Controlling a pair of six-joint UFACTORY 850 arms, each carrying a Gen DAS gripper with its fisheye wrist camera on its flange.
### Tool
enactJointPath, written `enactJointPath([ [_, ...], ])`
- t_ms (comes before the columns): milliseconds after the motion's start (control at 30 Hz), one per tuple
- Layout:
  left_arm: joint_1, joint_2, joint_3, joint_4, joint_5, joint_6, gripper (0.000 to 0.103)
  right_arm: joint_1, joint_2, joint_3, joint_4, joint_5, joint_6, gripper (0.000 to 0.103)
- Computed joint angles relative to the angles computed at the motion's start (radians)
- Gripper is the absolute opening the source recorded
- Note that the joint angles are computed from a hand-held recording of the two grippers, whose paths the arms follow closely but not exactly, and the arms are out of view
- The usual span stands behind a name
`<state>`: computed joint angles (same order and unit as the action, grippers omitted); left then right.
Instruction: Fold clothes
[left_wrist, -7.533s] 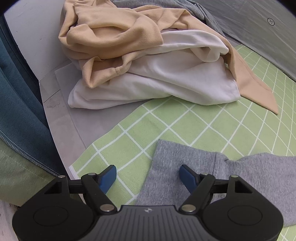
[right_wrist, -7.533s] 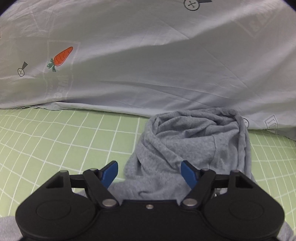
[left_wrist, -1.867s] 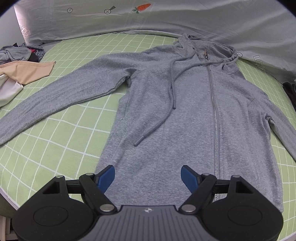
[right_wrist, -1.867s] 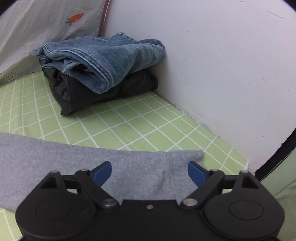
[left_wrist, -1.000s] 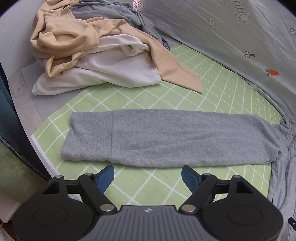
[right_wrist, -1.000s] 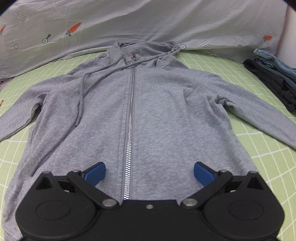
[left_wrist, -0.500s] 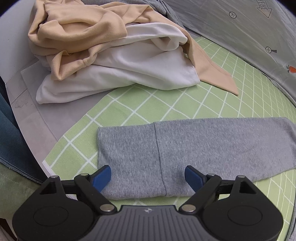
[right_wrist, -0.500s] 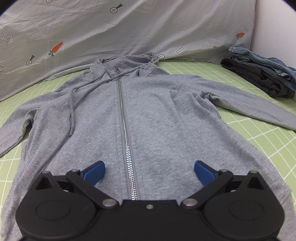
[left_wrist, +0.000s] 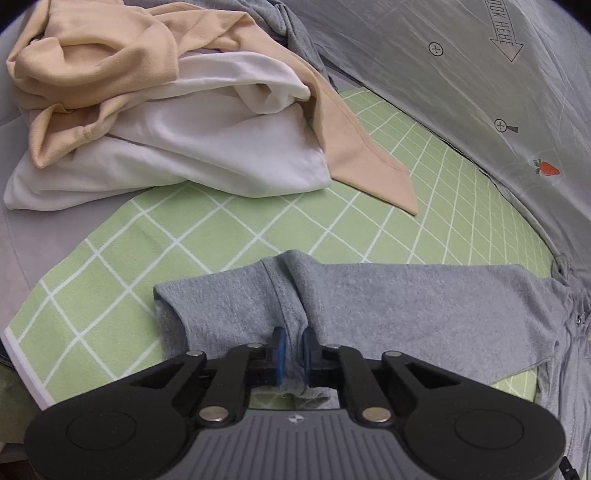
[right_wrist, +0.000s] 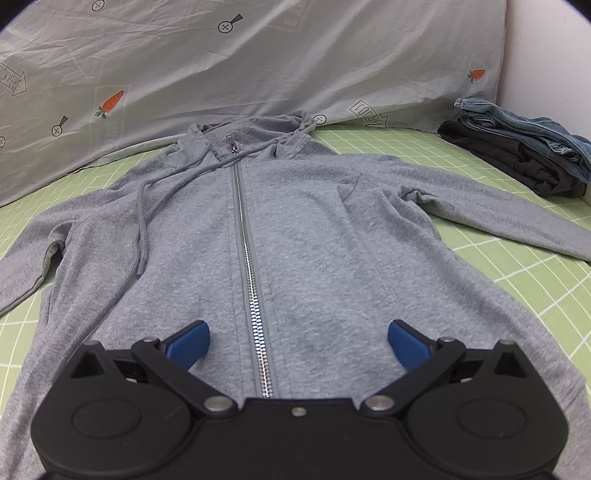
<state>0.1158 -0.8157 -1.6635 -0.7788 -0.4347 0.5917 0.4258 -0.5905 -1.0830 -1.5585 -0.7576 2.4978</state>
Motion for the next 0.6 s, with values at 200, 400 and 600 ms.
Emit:
enactJointPath([
  [200,-0.06,-0.098,-0.178,-0.364,-0.351,0.373,0.011,-0.001,0.001,-0.001,-0.003,0.002,0.0,0.103],
  [400,-0.098,-0.148,-0.289,-0.398,-0.486,0.457,0.065,-0.014,0.008,-0.014,0.042,0.04,-0.064,0.103],
  [600,-0.126,-0.146,-0.287,-0.091,-0.253,0.245,0.065,-0.038,0.015,-0.069,0.205,0.077,-0.267,0.096],
])
